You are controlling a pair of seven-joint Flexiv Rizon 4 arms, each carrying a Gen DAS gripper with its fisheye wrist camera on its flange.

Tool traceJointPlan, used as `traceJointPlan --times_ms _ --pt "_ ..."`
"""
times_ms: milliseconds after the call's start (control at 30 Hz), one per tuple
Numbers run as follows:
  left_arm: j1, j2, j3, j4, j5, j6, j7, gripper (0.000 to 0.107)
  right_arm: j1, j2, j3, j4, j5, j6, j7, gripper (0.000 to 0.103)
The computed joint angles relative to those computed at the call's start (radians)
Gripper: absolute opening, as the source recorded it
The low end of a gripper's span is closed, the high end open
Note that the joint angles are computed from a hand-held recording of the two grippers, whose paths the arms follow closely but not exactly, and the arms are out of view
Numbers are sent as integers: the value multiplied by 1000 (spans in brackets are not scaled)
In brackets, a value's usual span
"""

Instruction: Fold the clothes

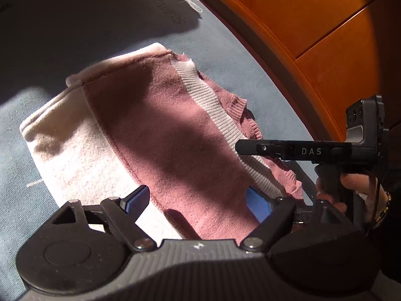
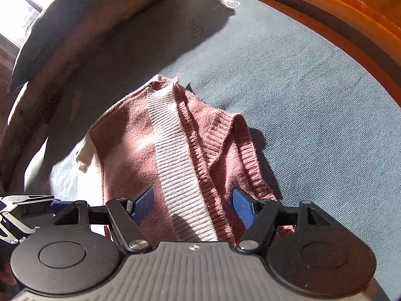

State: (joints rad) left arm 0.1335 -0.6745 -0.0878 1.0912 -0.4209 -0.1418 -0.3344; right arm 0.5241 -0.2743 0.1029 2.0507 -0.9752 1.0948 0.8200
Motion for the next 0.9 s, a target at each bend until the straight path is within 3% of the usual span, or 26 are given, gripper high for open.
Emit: traceJointPlan --times_ms 33,67,167,267,333,367,533,667,767,833,900 --pt "-1 2 0 4 2 10 9 84 2 12 -2 10 -3 -20 15 62" --pt "-2 4 -1 9 3 18 17 84 3 26 1 15 -1 -50 24 62" --pt "-7 8 0 16 6 35 28 84 15 40 49 -40 130 -259 -134 67" --pt "-13 8 -3 20 5 37 31 84 -5 56 57 -27 151 -255 -202 61" --pt "-14 13 -8 30 -3 44 41 84 -22 67 53 -2 146 -220 -207 35" --pt "-15 17 -11 39 -8 51 53 84 -30 72 52 10 143 -202 -210 33" --pt "-25 34 -18 71 -22 82 107 84 -73 45 -7 14 -66 -13 -122 33" --pt "-32 22 -19 56 -22 71 111 84 -90 -33 -16 -52 -13 38 -253 33" --pt "-34 27 -17 69 -31 124 123 84 -75 -54 4 -111 145 -78 -420 24" --pt "-31 27 -18 78 -49 182 129 84 -55 -44 -15 -130 139 -110 -434 31" --pt "-29 10 -21 64 -66 225 109 84 -42 -36 -28 -149 117 -137 -438 32"
